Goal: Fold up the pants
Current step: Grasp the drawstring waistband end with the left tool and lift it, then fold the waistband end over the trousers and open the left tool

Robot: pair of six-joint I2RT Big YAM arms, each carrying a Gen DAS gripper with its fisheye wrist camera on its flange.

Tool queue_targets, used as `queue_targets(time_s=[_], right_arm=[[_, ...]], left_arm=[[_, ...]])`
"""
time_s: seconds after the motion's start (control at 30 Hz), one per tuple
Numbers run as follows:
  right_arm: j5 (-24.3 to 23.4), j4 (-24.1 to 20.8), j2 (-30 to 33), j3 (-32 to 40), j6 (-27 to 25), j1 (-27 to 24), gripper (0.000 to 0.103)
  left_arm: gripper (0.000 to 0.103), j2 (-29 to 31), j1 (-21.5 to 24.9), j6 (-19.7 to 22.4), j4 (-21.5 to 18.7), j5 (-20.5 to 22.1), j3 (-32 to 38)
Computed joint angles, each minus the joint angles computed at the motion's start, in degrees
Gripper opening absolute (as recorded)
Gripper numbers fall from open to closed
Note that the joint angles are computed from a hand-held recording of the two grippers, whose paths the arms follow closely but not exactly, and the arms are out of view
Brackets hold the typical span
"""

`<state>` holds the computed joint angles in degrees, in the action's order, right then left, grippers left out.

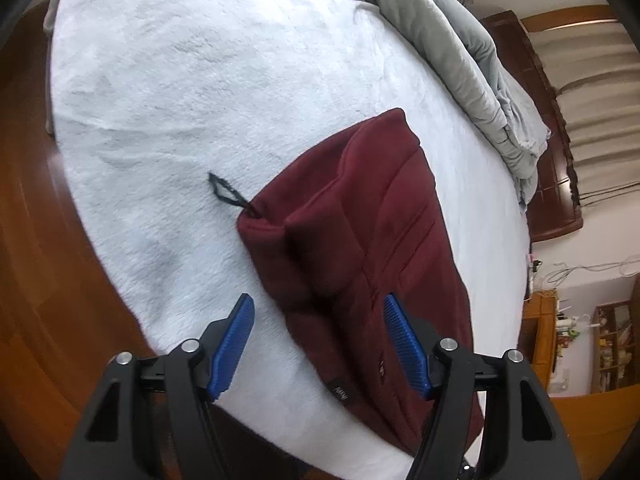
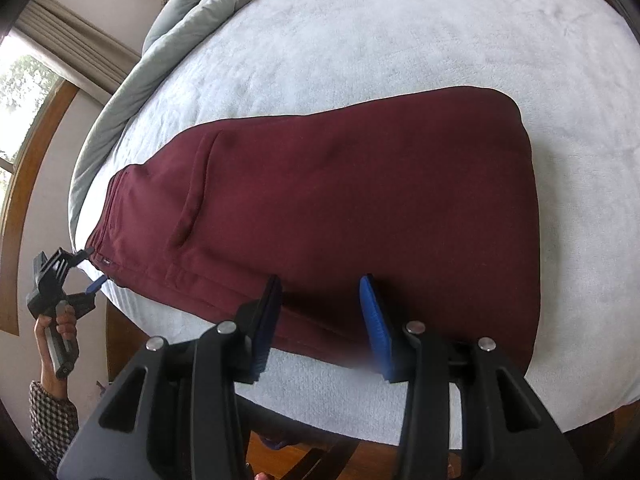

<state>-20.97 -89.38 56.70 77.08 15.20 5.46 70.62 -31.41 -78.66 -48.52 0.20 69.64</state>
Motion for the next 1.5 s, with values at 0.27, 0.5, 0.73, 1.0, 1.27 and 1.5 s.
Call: queue_targets(time_s=[0.27,0.5,0.73,1.0,1.27,1.5], right_arm=[[1.08,0.07,0.15,0.0,0.01,0.7,0.045],[1.3,0.13,0.11,-0.23,-0.23,0.69,0.047],[3.06,0.31,0.47,0.0,-0.32,2.21,0.053],[2.59,0.25,0.52,-0.1,-1.04,1.8,0.053],[2.35,0.53,0.28,-0.39,-0.94,1.83,0.053],[0.24,0.57,0.12,-0.16,-1.01,0.21,0.053]], left_arm=[[0.066,1.07,1.75,-1.22,1.73,2.05,-0.74],[0.037,-1.81,0.88,-0.78,10.17,0.35,-2.45],[0.048,2.14,2.37,-1.13,8.19,1.58,-1.28],[0.033,3.17,0.41,0.58,8.56,-2.56,1.61],[0.036,5.09,1.35,-2.32,6.19,-1.09,1.93],[0.03,3.73,-0.39,-4.01,7.31,-4.34,2.7]])
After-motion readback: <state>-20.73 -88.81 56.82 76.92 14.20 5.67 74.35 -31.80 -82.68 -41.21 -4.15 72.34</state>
